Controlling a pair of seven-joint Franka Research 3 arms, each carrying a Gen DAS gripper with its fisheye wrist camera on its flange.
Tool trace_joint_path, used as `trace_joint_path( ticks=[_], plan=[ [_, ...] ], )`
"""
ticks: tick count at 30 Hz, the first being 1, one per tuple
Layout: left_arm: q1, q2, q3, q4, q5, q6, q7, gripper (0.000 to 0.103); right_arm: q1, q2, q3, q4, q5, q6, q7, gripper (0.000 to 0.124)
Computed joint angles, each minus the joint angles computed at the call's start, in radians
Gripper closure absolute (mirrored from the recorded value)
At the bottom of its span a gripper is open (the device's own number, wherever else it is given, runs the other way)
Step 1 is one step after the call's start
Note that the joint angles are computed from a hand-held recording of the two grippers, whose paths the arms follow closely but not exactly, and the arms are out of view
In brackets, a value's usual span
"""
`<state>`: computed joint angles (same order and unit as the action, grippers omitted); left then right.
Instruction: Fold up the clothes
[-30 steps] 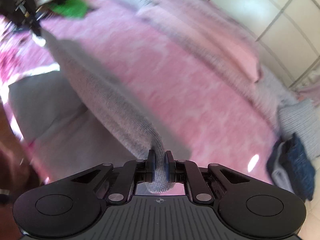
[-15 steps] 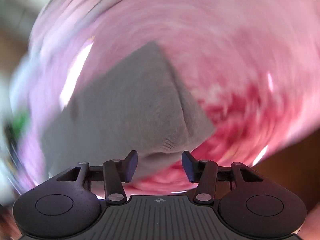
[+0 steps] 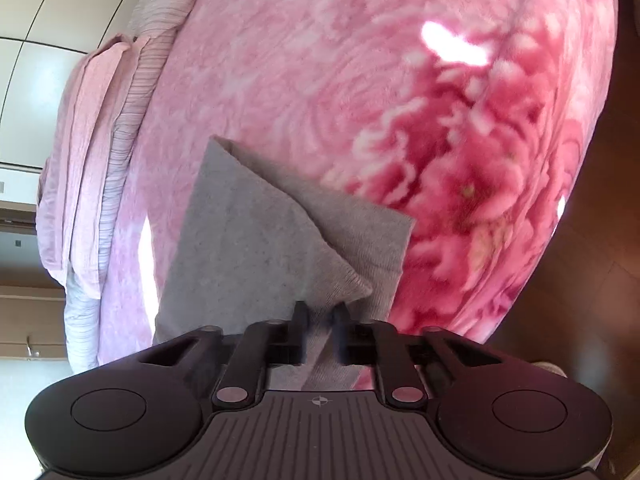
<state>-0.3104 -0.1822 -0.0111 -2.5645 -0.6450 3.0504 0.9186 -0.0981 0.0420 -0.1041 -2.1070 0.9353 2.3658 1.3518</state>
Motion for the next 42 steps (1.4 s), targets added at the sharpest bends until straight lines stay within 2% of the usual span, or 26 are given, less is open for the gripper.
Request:
trace_joint_path(
  ticks=[1, 2, 4, 6, 9, 11, 13, 16, 18, 19, 21, 23, 24, 26, 29, 31, 33, 35, 37, 40, 42],
  plan=[
    [0.011, 0.003, -0.008, 0.003, 0.023, -0.008, -0.008, 0.084, 0.002, -0.018, 0.004, -0.004, 0.02, 0.019, -0.076, 0.118],
    [0.021, -0.001, -0.017, 0.001, 0.052, -0.011, -0.008, 0.101, 0.008, -0.034, 0.009, -0.01, 0.052, 0.042, -0.164, 0.119],
    [0.016, -0.029, -0.027, -0.019, 0.094, 0.037, 0.027, 0.101, 0.014, -0.062, 0.005, -0.02, 0.086, 0.065, -0.267, 0.119],
    [0.012, -0.059, -0.032, -0.042, 0.165, 0.065, 0.034, 0.101, 0.014, -0.06, -0.005, -0.021, 0.043, 0.059, -0.266, 0.119],
    [0.026, -0.068, -0.044, -0.048, 0.261, -0.013, -0.005, 0.101, 0.01, -0.033, -0.01, -0.03, -0.064, 0.049, -0.194, 0.119],
    [0.063, -0.053, -0.079, -0.037, 0.355, -0.075, -0.044, 0.101, 0.011, -0.041, -0.007, -0.053, -0.063, 0.074, -0.207, 0.119],
    [0.085, -0.05, -0.102, -0.041, 0.413, -0.076, -0.089, 0.101, 0.017, -0.052, -0.003, -0.068, -0.072, 0.095, -0.214, 0.119],
    [0.094, -0.059, -0.106, -0.047, 0.472, -0.088, -0.12, 0.1, 0.022, -0.054, -0.001, -0.079, -0.126, 0.095, -0.193, 0.119],
    [0.103, -0.07, -0.114, -0.051, 0.505, -0.1, -0.148, 0.101, 0.028, -0.081, -0.001, -0.099, -0.086, 0.121, -0.251, 0.119],
    [0.116, -0.084, -0.127, -0.057, 0.533, -0.088, -0.174, 0.101, 0.031, -0.082, -0.001, -0.107, -0.11, 0.128, -0.267, 0.119],
    [0.12, -0.099, -0.131, -0.062, 0.573, -0.09, -0.196, 0.1, 0.032, -0.04, 0.002, -0.084, -0.23, 0.104, -0.162, 0.119],
    [0.096, -0.077, -0.107, -0.036, 0.57, -0.178, -0.177, 0.099, 0.036, -0.003, 0.005, -0.046, -0.332, 0.072, -0.069, 0.111],
    [0.093, -0.062, -0.103, -0.012, 0.574, -0.238, -0.162, 0.102, 0.042, -0.002, 0.007, -0.032, -0.404, 0.068, -0.016, 0.099],
    [0.105, -0.041, -0.115, 0.044, 0.613, -0.382, -0.133, 0.101, 0.051, -0.014, 0.01, -0.009, -0.533, 0.06, 0.068, 0.09],
    [0.137, -0.095, -0.135, 0.046, 0.652, -0.463, -0.179, 0.095, 0.065, -0.067, 0.02, -0.039, -0.707, 0.175, 0.16, 0.089],
    [0.166, -0.151, -0.145, 0.039, 0.691, -0.484, -0.24, 0.095, 0.08, -0.074, 0.028, -0.04, -0.652, 0.244, 0.05, 0.089],
    [0.195, -0.157, -0.159, 0.082, 0.777, -0.503, -0.254, 0.095, 0.107, -0.053, 0.04, -0.011, -0.501, 0.274, -0.15, 0.089],
    [0.199, -0.102, -0.148, 0.147, 0.83, -0.443, -0.195, 0.095, 0.133, -0.008, 0.066, 0.04, -0.337, 0.267, -0.395, 0.089],
    [0.191, 0.019, -0.138, 0.252, 0.847, -0.354, -0.109, 0.095, 0.152, 0.047, 0.1, 0.095, -0.231, 0.254, -0.601, 0.089],
    [0.185, 0.247, -0.15, 0.458, 0.864, -0.235, 0.022, 0.095, 0.178, 0.143, 0.141, 0.184, -0.215, 0.23, -0.72, 0.089],
    [0.184, 0.395, -0.173, 0.61, 0.854, -0.209, 0.144, 0.094, 0.192, 0.191, 0.165, 0.212, -0.222, 0.267, -0.799, 0.089]
  ],
)
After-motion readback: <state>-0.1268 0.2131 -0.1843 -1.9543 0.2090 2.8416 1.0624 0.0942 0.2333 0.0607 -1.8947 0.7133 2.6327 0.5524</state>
